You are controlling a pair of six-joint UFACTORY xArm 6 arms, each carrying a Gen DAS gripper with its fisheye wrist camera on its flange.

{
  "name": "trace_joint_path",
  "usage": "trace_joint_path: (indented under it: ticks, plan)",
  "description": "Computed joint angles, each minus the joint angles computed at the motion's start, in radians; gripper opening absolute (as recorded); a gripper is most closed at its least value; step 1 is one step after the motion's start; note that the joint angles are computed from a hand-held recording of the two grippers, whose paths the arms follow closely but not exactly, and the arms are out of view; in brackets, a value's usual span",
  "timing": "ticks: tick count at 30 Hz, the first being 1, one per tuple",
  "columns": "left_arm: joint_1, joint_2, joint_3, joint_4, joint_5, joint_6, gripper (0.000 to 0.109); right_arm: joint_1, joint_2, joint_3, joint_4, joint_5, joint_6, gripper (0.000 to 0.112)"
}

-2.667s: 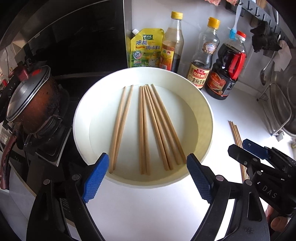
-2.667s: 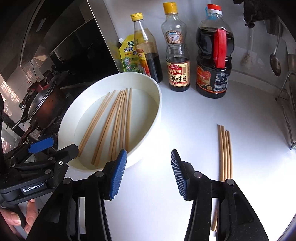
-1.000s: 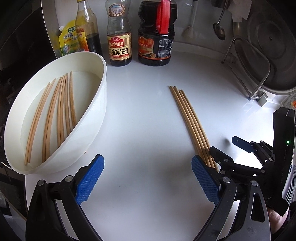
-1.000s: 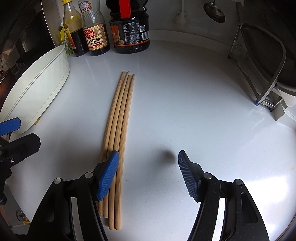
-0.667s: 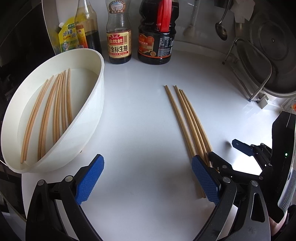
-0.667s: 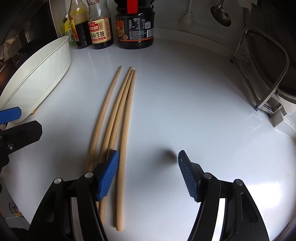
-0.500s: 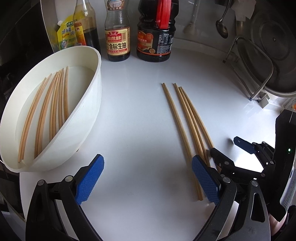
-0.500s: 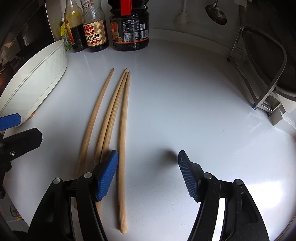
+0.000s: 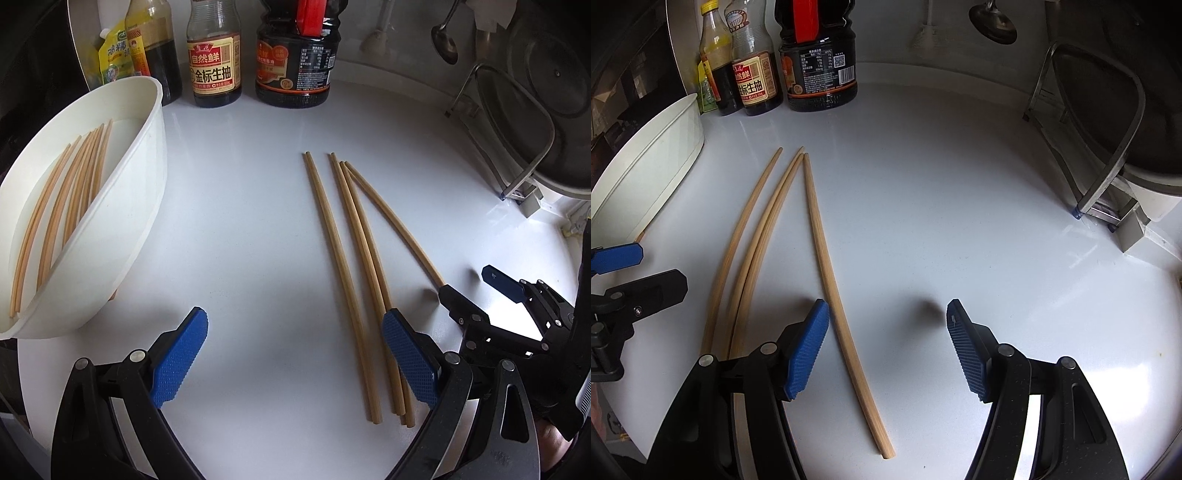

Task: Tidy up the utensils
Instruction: 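Close the right gripper on a chopstick while the left gripper grasps another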

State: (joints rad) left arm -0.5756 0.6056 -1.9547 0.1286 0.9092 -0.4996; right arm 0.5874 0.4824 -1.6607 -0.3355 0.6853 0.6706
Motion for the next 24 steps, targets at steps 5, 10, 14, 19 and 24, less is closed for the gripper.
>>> trace_joint_path:
  ticks: [5, 10, 14, 19, 24]
  plan:
    - [-0.008, 0.03, -0.036, 0.036, 0.018, -0.015, 0.094, -0.003, -0.014, 0.024, -0.006, -0.049, -0.011, 0.064]
    - [-0.004, 0.062, -0.074, 0.06, 0.039, -0.04, 0.094, 0.0, 0.013, 0.001, 0.017, -0.058, -0.04, 0.063]
    - [-0.002, 0.066, -0.07, 0.071, 0.042, -0.046, 0.094, 0.001, 0.025, -0.015, 0.016, -0.059, -0.053, 0.063]
    - [-0.005, 0.076, -0.077, 0.063, 0.052, -0.042, 0.094, 0.0, 0.022, -0.009, 0.013, -0.066, -0.05, 0.063]
    - [-0.01, 0.098, -0.106, 0.08, 0.066, -0.036, 0.094, -0.001, 0.013, 0.005, 0.0, -0.066, -0.038, 0.063]
